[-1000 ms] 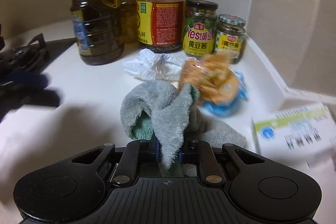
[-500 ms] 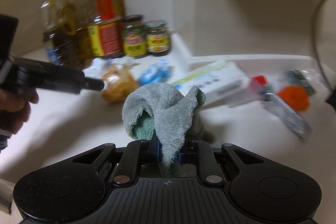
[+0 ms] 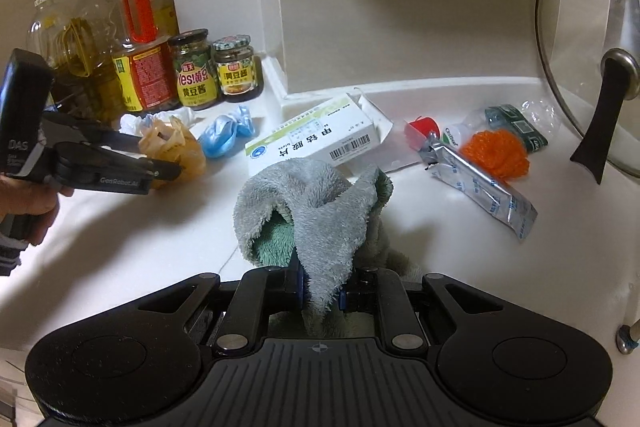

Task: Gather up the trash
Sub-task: 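Grasp the grey-green towel with the right tool while the left tool grasps the tan paper bag, then carry the towel and paper bag over the wastebasket with both tools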

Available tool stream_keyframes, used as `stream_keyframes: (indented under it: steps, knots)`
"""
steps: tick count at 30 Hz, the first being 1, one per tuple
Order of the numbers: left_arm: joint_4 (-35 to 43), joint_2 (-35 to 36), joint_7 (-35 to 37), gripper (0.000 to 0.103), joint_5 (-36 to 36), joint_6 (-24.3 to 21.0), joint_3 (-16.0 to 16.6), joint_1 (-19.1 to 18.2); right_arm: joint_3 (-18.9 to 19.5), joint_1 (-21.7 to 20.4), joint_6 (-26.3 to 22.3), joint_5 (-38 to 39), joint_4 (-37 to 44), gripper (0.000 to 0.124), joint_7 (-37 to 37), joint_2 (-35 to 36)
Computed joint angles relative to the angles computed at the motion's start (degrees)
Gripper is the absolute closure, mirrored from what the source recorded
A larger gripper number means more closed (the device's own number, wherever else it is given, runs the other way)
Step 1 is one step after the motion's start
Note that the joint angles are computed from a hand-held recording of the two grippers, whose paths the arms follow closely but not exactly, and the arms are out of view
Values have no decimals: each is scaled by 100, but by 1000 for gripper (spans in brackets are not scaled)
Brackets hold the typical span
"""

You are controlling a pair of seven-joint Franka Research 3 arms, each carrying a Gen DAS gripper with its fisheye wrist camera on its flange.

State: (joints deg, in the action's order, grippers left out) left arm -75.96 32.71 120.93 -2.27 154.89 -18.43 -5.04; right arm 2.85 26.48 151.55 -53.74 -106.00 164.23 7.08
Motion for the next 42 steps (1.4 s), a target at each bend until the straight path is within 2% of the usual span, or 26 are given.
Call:
stream_keyframes:
  steps: [6,9,13,17,22,26,33,42]
  knots:
    - [-1218,-928,249,65,-624,264,-319,447,19,5,175,121,-13,109,-30,0]
    - [-1873,-1491,522,66,-1308,296,-484,686,52,34,308,245,-83,109,-54,-49]
    - [-2655,-2269,1058,66,-2429,194,-540,865,140,88,469,407,-257,109,-92,-188]
    - [-3313,-2998,1525,66,-3365,-92,-354,846,292,155,449,410,-495,109,33,-415]
    - [-4081,-3815,1836,66,-3899,-533,81,588,589,219,275,595,-753,109,-115,-689]
    - [-4582,-4283,1896,66,-3988,-844,438,336,817,309,130,845,-917,109,-441,-793]
    - [-5386,-4801,1714,66,-3722,-1109,935,-72,1014,542,26,1543,-1141,109,-1078,-731]
    - [-5882,-4656,1162,66,-2972,-1058,1366,-464,868,885,-96,2507,-995,109,-1676,-42]
